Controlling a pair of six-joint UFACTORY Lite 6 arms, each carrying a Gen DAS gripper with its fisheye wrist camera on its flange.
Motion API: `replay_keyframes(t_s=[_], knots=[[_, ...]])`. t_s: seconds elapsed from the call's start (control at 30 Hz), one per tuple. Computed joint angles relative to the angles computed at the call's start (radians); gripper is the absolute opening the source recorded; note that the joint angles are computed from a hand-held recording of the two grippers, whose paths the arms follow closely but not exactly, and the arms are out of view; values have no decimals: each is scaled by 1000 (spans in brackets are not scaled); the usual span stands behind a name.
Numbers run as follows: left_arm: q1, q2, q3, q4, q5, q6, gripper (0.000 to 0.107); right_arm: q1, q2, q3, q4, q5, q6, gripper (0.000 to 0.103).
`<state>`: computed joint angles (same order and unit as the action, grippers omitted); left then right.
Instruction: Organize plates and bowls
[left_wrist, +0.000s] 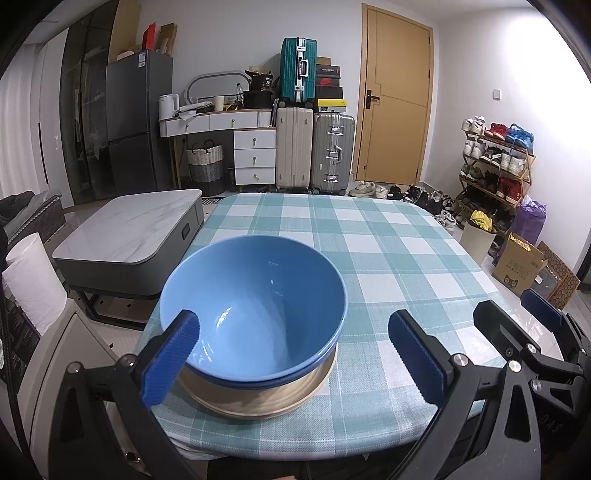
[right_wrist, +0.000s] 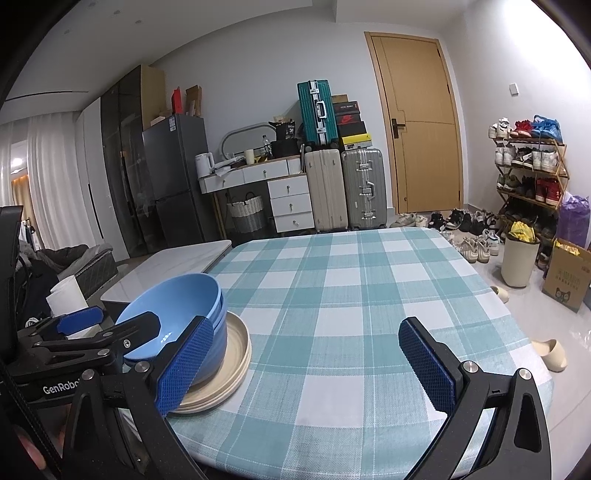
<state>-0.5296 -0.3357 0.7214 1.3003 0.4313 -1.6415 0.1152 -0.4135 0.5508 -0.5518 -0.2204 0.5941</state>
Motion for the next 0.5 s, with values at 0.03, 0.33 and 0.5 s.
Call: replay_keyframes(t_s=[0.03,0.33,0.5], knots=[[-2,4,1,2,2,-4,103,-2,2,-1,1,-4,-1,102],[-14,43,20,14,17,-17,103,-24,25,3,-122,-25,111,102],[-29,61,25,53,39,-44,103,-51,58,3,-151,-61,131,102]])
